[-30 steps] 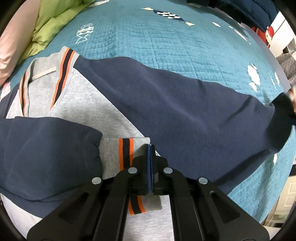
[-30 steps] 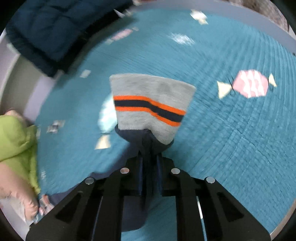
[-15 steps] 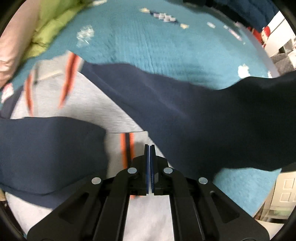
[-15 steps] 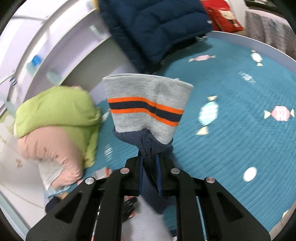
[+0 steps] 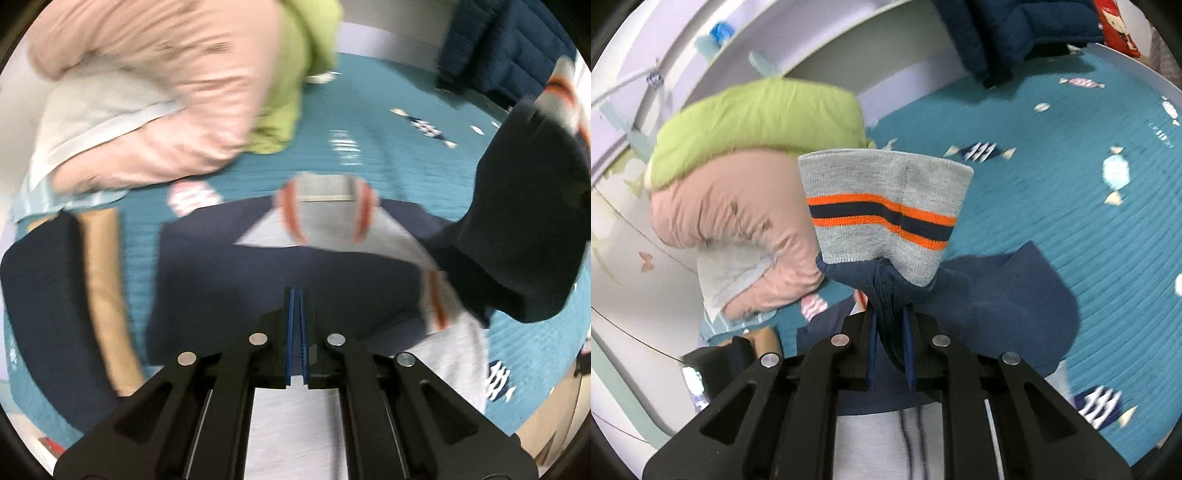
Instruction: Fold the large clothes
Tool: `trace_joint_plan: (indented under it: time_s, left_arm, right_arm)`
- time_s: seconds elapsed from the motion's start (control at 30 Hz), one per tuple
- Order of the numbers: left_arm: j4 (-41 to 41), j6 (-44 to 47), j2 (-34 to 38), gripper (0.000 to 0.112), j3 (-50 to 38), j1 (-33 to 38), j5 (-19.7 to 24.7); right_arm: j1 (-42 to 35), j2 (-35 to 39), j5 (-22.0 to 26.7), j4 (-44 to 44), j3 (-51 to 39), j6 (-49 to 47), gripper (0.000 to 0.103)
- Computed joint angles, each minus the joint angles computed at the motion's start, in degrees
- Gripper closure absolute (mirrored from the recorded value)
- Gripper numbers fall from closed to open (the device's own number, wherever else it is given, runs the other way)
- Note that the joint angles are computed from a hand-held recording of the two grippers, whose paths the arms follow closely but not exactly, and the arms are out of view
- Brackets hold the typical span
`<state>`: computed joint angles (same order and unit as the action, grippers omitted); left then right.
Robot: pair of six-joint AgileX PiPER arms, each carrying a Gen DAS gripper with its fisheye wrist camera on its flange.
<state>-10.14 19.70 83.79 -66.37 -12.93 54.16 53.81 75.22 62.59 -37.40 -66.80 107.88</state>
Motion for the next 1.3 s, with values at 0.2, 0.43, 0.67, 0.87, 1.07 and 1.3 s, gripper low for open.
trace_joint_plan:
  time_s: [0.2,0.43,0.67,0.87,1.07,1.3]
  left_arm:
    - [-3.1,12.7,2.7,0.108,-1.8,15.9,0.7]
    - [-3.8,20.2,9.9,0.108,-1.9,27.6,-1.1]
    - [-4.6,21.8,13.7,0.077,-1.8,30.8,-2.4]
    - [-5.2,20.0,10.8,0.069,0.4,27.1,-2.6]
    - [-8.6,19.0,6.9,0.069,3.5,20.6,-2.3]
    - [2.9,4.5,11.8,0.071,9.4,9.5,-9.4]
  right_arm:
    - [0.4,19.5,-3.6,0.8,-8.6,2.3,0.092]
    - [-0.8,38.5,-8.4,9.9,-19.9,-4.6,0.085]
    - [-2.5,35.0,-30.4,13.1,-8.2,-3.1,0.022]
    - [-2.8,27.4,-31.7,12.3,-3.5,-5.4,0.016]
    - [4.5,19.5,0.4,3.1,-3.2,-7.8,0.039]
    - [-1.9,11.2,-1.1,16.8,17.0,-10.2,0.087]
